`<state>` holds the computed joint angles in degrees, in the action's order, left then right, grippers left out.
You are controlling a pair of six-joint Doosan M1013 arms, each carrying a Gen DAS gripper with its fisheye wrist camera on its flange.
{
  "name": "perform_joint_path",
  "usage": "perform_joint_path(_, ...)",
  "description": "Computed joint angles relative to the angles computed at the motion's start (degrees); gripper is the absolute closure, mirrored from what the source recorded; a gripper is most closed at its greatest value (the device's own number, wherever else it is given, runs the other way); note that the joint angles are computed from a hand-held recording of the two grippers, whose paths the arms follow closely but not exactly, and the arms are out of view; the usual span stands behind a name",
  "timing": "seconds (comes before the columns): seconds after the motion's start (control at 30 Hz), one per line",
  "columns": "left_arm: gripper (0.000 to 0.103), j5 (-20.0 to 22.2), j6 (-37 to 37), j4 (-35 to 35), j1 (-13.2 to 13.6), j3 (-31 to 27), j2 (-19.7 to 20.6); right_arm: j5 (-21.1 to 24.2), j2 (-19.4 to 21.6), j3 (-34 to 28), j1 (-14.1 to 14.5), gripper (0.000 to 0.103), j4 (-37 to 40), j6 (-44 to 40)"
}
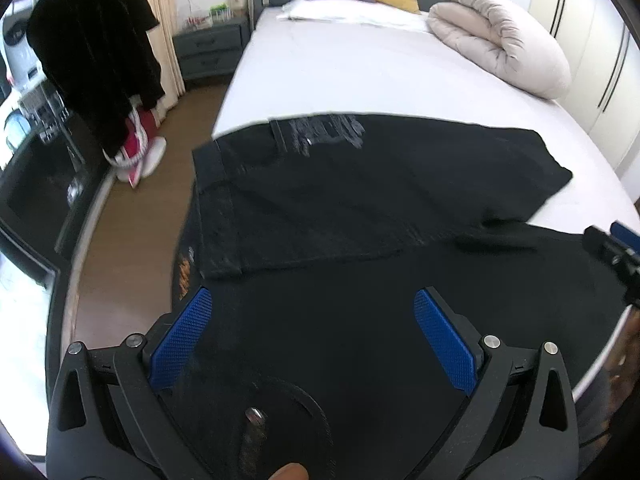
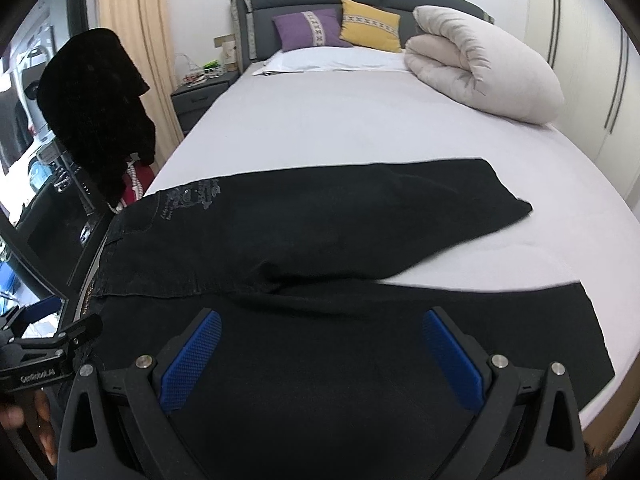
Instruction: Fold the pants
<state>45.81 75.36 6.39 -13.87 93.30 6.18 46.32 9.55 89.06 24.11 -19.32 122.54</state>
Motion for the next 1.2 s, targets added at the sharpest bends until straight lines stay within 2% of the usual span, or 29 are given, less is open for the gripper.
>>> perform_joint_path(0.07, 0.000, 0.9, 0.9, 1.8, 0.2, -1.1, 1.1, -1.5, 0.4, -0.3, -0.5, 0.000, 0.9, -2.4)
perform_joint_path(0.13, 0.000, 3.0, 4.0, 0.2, 1.1, -3.2, 2.9, -2.9, 0.9, -0.9, -1.1, 0.000, 2.6, -6.1)
perform_joint_path(0.17, 0.000, 3.1, 4.9, 0.0, 1.6, -4.4, 3.8, -3.8, 1.2, -1.3, -1.7, 0.000, 4.5, -9.6)
perform_joint_path(0.2, 0.000, 1.5, 6.6, -0.3, 2.3, -5.4, 4.6, -4.3, 1.5, -1.5, -2.2, 0.000, 6.3, -12.5)
perform_joint_path(0.27, 0.000, -2.1, 13.0, -3.1, 3.9, -7.8, 6.4, -4.9, 2.3, -2.3, -3.4, 0.000, 11.3, -19.7)
perform_joint_path(0.33, 0.000, -2.0, 23.2, -10.7, 5.9, -12.4, 9.8, -4.9, 3.1, -3.3, -4.7, 0.000, 17.4, -27.4)
perform_joint_path(0.43, 0.000, 3.3, 34.4, -18.0, 7.9, -20.4, 15.9, -3.5, 4.4, -4.8, -6.4, 0.002, 24.2, -36.2)
perform_joint_path(0.47, 0.000, 8.2, 38.7, -21.2, 8.6, -25.1, 19.3, -2.8, 4.9, -5.5, -6.9, 0.004, 26.5, -39.0)
perform_joint_path(0.6, 0.000, 18.1, 43.4, -24.8, 9.9, -35.1, 27.2, -0.3, 6.7, -7.6, -8.5, 0.010, 32.9, -47.8)
perform_joint_path(0.73, 0.004, 25.0, 44.6, -28.4, 10.8, -42.7, 33.0, 2.9, 9.3, -10.3, -9.8, 0.016, 37.4, -54.6)
perform_joint_path(0.8, 0.011, 28.5, 44.8, -27.8, 10.9, -46.1, 35.6, 5.1, 11.0, -12.4, -10.1, 0.022, 37.6, -55.9)
perform_joint_path(0.87, 0.023, 32.8, 45.5, -27.1, 10.9, -49.5, 37.9, 6.7, 12.7, -14.4, -10.4, 0.025, 38.4, -57.5)
perform_joint_path(0.9, 0.024, 34.4, 45.8, -26.5, 10.9, -50.8, 38.8, 7.3, 13.3, -15.2, -10.5, 0.026, 38.8, -57.9)
perform_joint_path(0.93, 0.027, 34.7, 46.5, -26.1, 10.8, -51.4, 39.3, 8.1, 14.1, -16.3, -10.6, 0.028, 39.2, -58.4)
perform_joint_path(1.0, 0.043, 34.9, 47.0, -25.3, 10.8, -52.2, 39.8, 9.2, 15.4, -17.9, -10.7, 0.033, 40.1, -59.9)
perform_joint_path(1.07, 0.069, 36.7, 47.1, -26.1, 10.9, -53.8, 40.8, 10.6, 17.0, -20.1, -10.7, 0.035, 41.3, -61.5)
perform_joint_path(1.17, 0.085, 35.2, 48.4, -24.3, 10.4, -52.5, 39.9, 12.1, 19.5, -23.8, -10.4, 0.038, 40.4, -62.0)
perform_joint_path(1.2, 0.087, 34.6, 48.6, -24.3, 10.3, -52.0, 39.6, 12.8, 20.7, -25.5, -10.2, 0.038, 39.9, -62.2)
